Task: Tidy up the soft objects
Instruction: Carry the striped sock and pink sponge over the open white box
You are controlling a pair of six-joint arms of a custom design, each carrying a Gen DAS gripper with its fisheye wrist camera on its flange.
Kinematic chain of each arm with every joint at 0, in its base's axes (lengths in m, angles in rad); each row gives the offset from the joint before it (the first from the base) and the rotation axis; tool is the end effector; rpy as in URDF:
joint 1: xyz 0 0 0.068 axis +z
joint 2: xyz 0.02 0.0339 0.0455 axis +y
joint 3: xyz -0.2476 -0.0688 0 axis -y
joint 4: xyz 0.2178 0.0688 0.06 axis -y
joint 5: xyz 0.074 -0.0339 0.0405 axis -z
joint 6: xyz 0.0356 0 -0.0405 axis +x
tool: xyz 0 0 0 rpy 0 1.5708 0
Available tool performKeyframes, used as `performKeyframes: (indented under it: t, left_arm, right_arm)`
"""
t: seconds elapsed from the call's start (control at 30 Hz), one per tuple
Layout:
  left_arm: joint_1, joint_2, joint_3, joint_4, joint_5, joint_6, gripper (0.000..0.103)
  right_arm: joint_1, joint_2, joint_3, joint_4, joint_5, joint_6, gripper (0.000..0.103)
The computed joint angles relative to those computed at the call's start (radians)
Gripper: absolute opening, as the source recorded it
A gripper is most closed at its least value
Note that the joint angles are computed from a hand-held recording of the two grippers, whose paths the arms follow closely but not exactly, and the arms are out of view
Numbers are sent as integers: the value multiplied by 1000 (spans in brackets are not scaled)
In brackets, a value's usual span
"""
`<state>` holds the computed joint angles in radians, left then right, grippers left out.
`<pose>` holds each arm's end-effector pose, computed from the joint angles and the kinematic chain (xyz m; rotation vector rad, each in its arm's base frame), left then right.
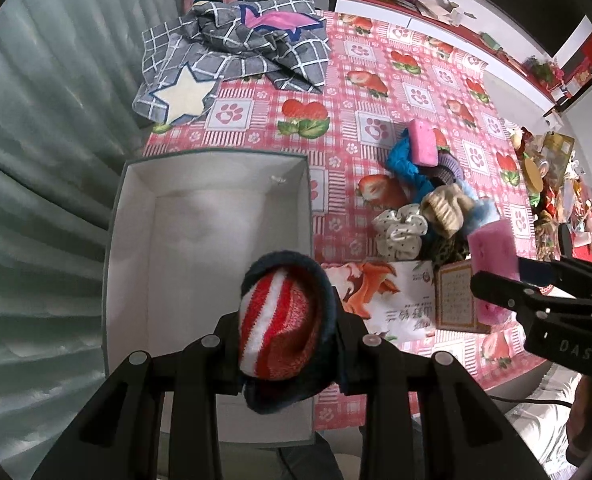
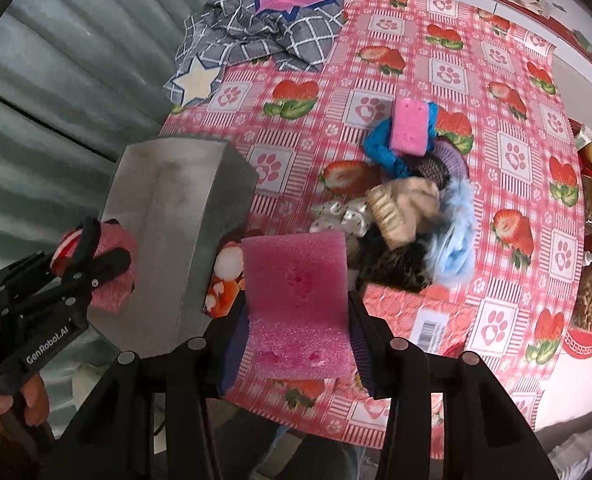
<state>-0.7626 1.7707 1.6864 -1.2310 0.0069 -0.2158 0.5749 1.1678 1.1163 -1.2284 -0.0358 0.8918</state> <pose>0.2304 -0.2205 0.2916 0.7879 2.8050 -0.1847 0.1461 0.0962 0.2850 0.4550 2.8961 0.3264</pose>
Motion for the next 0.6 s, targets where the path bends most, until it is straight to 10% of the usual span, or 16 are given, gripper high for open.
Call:
performKeyframes:
  t: [0.6]
  left_arm:
    - [177,-173,-239,58,32,74,35]
  right_arm:
    - [254,234,136,77,2,112,48]
